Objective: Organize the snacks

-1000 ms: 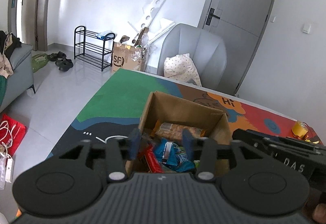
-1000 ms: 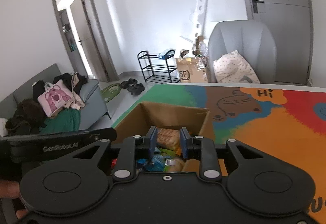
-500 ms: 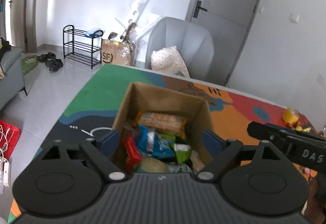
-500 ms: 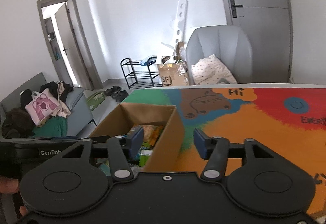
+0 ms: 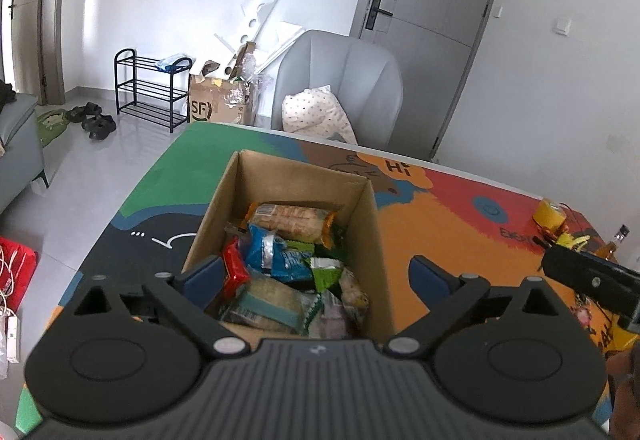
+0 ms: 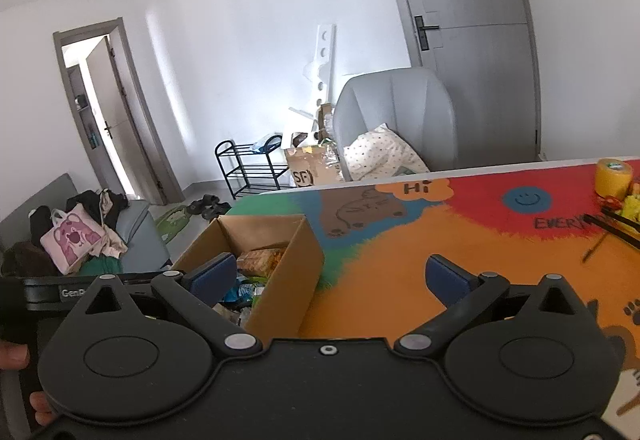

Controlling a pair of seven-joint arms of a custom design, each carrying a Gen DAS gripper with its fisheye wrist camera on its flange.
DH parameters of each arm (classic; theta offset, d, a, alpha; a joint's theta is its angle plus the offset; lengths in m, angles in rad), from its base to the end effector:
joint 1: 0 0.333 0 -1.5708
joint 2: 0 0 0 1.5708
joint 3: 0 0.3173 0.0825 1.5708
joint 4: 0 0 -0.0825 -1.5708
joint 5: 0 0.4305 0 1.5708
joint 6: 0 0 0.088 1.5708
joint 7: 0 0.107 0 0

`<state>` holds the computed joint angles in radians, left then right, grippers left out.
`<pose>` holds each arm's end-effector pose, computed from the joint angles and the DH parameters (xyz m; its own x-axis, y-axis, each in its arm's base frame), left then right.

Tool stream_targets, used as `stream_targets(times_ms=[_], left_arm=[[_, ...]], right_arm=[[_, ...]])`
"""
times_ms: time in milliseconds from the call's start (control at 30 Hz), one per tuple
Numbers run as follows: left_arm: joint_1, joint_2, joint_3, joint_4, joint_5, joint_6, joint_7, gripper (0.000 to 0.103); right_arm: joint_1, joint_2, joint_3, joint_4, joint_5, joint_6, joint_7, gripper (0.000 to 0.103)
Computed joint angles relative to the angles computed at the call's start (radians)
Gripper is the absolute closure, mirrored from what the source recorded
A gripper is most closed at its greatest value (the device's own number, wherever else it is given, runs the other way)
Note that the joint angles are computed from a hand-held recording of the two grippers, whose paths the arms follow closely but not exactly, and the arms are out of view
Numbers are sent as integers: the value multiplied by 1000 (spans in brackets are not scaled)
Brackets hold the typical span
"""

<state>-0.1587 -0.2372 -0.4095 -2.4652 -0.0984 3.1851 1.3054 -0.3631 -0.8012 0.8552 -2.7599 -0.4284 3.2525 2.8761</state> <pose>0.4542 -0.2871 0.4632 -0.3255 -0.9251 0.1958 -0.6180 0.0514 -0.7845 0.3667 0.2442 0.4428 -0.0428 -0.9707 -0.2366 -0.4247 0.2320 -0.8751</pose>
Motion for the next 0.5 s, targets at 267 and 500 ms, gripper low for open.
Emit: stream_targets(times_ms=[267,500], left_arm=[[-27,-84,-4,-53,0,-12,11,0],[-99,-130,44,-85,-25,-26,56,0]], right_arm=[[109,-75,-61,-50,-23,-91,45,0],[261,-122,-176,-89,-85,-210,80,0]])
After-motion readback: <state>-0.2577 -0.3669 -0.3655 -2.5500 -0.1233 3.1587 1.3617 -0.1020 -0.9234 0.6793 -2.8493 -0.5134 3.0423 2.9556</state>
